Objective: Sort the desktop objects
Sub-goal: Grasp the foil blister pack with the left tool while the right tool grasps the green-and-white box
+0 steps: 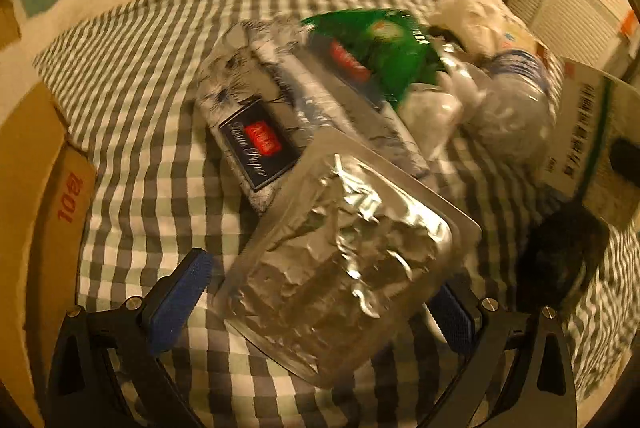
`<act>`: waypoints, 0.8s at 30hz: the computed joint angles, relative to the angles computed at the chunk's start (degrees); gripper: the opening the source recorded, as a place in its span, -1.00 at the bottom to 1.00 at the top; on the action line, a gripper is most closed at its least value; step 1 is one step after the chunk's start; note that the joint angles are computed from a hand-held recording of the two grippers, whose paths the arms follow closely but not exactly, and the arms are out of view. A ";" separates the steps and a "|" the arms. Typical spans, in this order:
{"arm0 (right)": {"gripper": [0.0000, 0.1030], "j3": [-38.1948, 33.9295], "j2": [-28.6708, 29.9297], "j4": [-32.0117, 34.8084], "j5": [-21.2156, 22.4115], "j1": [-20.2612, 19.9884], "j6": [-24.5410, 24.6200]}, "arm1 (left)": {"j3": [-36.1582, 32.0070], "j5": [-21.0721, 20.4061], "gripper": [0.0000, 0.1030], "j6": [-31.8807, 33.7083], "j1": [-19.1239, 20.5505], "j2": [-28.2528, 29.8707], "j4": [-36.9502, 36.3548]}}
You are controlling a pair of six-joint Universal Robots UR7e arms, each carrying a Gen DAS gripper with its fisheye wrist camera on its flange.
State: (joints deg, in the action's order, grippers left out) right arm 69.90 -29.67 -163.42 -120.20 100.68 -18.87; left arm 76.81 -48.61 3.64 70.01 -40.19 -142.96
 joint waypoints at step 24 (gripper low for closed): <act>0.85 9.14 -5.71 -2.85 -2.94 4.19 6.14 | 14.19 -4.73 0.20 2.82 -3.58 -14.32 -4.23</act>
State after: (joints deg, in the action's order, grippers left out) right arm 79.04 -35.38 -166.27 -123.13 104.88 -12.73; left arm 91.00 -53.34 6.46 66.43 -54.51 -147.19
